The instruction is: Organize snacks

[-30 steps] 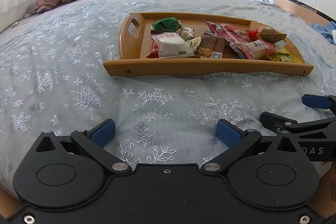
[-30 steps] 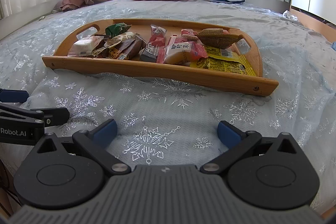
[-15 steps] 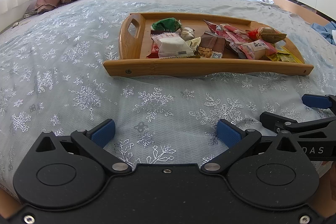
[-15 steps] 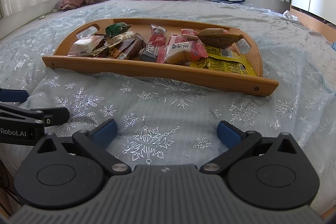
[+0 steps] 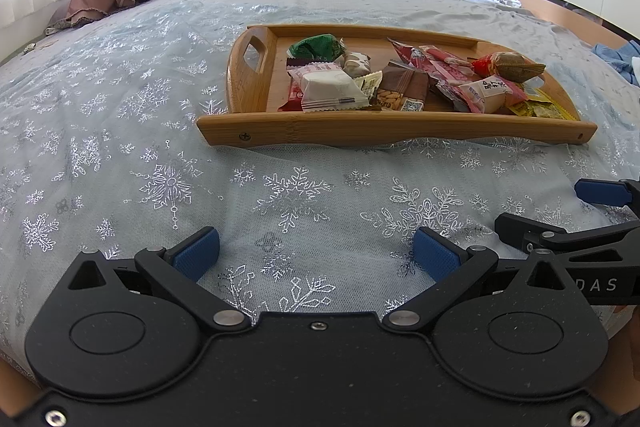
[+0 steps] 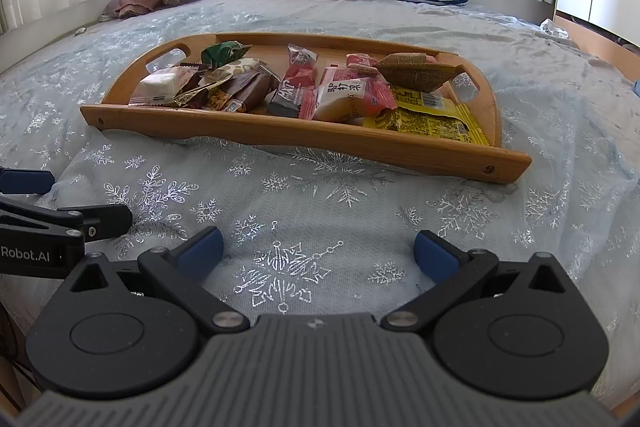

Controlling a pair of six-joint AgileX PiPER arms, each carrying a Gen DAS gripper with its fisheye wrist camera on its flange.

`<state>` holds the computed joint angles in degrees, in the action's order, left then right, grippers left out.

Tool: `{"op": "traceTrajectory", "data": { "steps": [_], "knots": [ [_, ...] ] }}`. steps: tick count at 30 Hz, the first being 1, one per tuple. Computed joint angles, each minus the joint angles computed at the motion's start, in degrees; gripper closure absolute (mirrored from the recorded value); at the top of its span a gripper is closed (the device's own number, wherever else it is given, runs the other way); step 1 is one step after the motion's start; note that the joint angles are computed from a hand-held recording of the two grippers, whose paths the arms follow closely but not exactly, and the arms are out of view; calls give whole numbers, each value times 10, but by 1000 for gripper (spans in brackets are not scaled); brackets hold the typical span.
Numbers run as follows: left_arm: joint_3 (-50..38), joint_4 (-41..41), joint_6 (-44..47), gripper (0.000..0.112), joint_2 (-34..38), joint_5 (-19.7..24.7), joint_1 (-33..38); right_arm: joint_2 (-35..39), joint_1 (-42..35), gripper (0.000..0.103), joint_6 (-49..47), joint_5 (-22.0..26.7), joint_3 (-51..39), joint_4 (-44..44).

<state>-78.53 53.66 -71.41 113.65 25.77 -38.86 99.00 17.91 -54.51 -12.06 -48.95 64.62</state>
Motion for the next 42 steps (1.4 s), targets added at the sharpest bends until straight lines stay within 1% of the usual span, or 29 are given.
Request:
{"op": "traceTrajectory", "data": {
  "steps": [36,42],
  "knots": [
    [0,2,-2,9,0,0,-1,0,1,0,1,-1,0,-2],
    [-5,-19,30,9,0,-3,4,-2,0,0,0,1,0,0]
  ]
}}
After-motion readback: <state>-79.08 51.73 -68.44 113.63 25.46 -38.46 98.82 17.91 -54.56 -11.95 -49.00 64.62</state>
